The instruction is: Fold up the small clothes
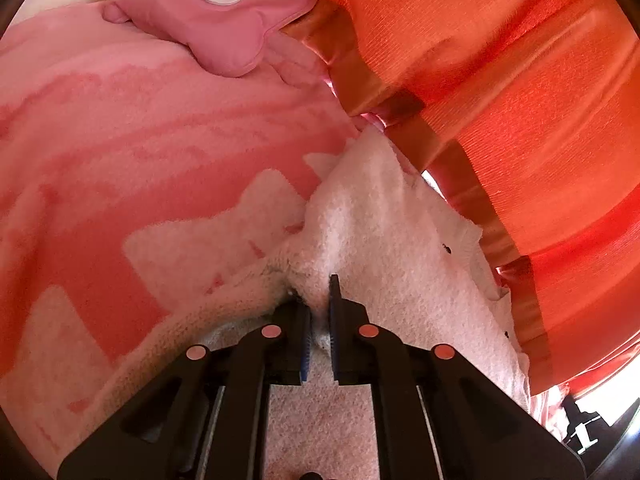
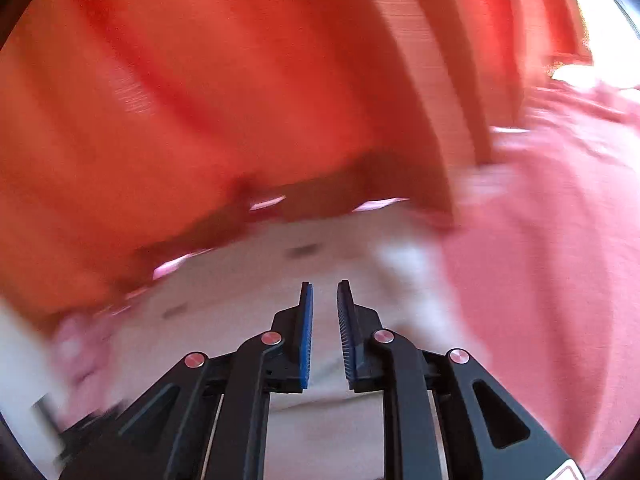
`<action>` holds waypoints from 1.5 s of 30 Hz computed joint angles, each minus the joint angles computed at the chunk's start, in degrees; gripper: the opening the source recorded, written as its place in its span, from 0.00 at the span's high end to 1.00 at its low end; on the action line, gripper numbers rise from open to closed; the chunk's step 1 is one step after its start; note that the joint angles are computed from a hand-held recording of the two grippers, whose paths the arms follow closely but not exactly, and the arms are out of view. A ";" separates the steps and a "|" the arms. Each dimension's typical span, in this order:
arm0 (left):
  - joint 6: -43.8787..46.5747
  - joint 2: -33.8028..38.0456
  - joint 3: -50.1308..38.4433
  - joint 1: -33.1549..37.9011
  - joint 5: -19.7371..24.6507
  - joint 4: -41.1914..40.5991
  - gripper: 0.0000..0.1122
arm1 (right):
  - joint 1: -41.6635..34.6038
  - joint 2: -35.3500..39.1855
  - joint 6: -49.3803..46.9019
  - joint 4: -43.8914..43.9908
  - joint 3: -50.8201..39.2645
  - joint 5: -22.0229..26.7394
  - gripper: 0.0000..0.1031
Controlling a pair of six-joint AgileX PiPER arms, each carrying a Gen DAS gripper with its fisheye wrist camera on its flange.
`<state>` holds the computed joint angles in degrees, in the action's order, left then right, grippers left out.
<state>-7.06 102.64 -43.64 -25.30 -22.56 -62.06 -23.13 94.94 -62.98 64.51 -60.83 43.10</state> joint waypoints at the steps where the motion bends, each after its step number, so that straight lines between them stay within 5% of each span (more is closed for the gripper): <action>1: 0.01 0.01 0.00 0.01 0.02 -0.06 0.93 | 5.42 -0.71 -1.28 -2.17 -0.18 0.51 0.89; 4: -3.52 0.04 0.67 0.41 0.12 3.21 0.93 | 21.51 3.42 2.87 -11.20 -5.27 -2.30 0.92; 7: -6.97 0.17 1.36 0.59 -0.43 6.35 0.93 | 34.48 16.23 18.04 -25.68 -19.40 -3.39 0.95; 11: -4.49 0.43 1.08 0.01 -0.97 4.17 0.93 | 42.21 34.28 35.18 -40.20 -40.36 -3.25 1.00; 15: -8.67 0.42 1.78 0.50 -1.13 8.25 0.93 | 43.64 40.66 46.34 -45.79 -51.77 -0.18 1.00; 17: -10.49 0.36 2.20 0.66 -1.30 9.90 0.93 | 42.64 36.89 44.13 -42.87 -47.19 -0.93 1.00; 22: -8.81 0.37 1.91 0.37 -1.29 8.11 0.93 | 34.21 22.78 25.22 -29.58 -20.45 -14.11 1.00; 25: -8.25 0.49 1.86 0.14 -1.61 7.49 0.93 | 22.80 16.29 11.24 -16.45 -10.57 -11.46 1.00; 28: -7.69 0.64 1.69 -0.04 -1.89 6.79 0.93 | 15.07 10.65 0.44 -8.64 -2.67 -16.27 1.00; 30: -5.77 0.85 1.25 -0.30 -1.98 4.96 0.93 | 11.19 12.28 1.03 -10.98 -2.55 -19.91 1.00; 34: -4.51 1.02 0.87 -0.29 -1.92 4.04 0.93 | 2.51 16.22 2.42 -6.35 -6.79 -9.97 1.00; 38: 0.75 1.11 -0.10 -0.76 -1.73 -0.68 0.93 | 4.78 14.52 2.63 -7.20 -5.46 -17.75 0.99; 42: 1.67 1.00 -0.05 -0.86 -1.73 -1.34 0.92 | -0.87 17.92 4.33 -7.90 -9.78 -8.01 1.00; 44: 0.67 0.59 0.34 -0.78 -1.56 -0.22 0.92 | -1.83 14.76 8.74 -12.69 -9.30 -8.18 1.00; 45: 1.93 -0.34 0.69 -0.98 -0.99 -1.70 0.91 | -2.92 11.83 8.71 -13.51 -7.38 -7.76 0.91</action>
